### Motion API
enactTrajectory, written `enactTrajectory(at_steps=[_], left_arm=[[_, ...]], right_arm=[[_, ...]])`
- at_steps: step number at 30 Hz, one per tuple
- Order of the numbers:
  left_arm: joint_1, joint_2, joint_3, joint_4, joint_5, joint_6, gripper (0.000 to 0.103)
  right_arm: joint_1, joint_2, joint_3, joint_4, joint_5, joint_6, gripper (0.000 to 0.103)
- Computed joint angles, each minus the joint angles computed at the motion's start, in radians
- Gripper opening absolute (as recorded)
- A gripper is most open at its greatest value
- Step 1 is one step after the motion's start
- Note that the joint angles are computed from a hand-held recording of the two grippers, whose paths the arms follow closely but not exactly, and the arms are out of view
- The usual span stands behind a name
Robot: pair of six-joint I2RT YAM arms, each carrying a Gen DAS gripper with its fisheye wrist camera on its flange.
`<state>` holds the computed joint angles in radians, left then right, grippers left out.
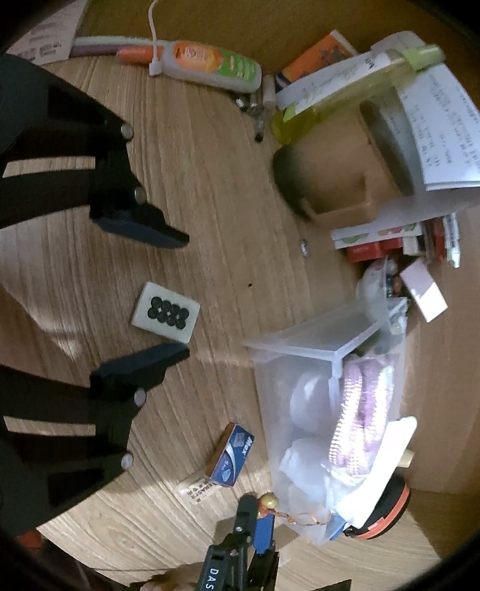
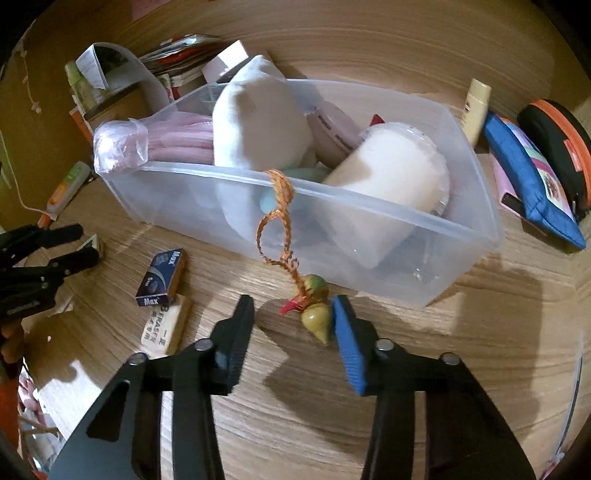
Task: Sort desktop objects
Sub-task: 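Grasp the white domino tile with left tool while right tool grasps the cord ornament, then lower the ornament into the box with right tool while left tool drops the domino in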
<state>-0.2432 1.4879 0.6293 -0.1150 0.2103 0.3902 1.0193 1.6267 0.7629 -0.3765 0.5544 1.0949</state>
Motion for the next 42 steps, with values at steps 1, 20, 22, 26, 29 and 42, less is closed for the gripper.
enactTrajectory(at_steps=[1,20,22,26,29,42], left_arm=[[0.000,0.011,0.004,-0.004,0.002,0.001,0.042],[0.017,-0.247,-0.043,-0.126,0.119,-0.049,0.024],[-0.005,-0.297,-0.041,-0.143,0.135,-0.066,0.024],[-0.046,-0.331,-0.013,-0.140,0.152,-0.117,0.024],[-0.059,-0.370,0.004,-0.144,0.182,-0.168,0.024],[-0.175,-0.256,0.123,-0.059,0.137,-0.299,0.024]], right_arm=[[0.001,0.006,0.006,-0.001,0.003,-0.002,0.028],[0.119,-0.149,-0.051,-0.077,0.138,0.102,0.016],[0.135,-0.169,-0.045,-0.114,0.171,0.130,0.016],[0.169,-0.223,-0.042,-0.202,0.239,0.189,0.016],[0.165,-0.252,-0.029,-0.275,0.277,0.216,0.016],[0.020,-0.381,-0.106,-0.049,0.248,-0.010,0.016]])
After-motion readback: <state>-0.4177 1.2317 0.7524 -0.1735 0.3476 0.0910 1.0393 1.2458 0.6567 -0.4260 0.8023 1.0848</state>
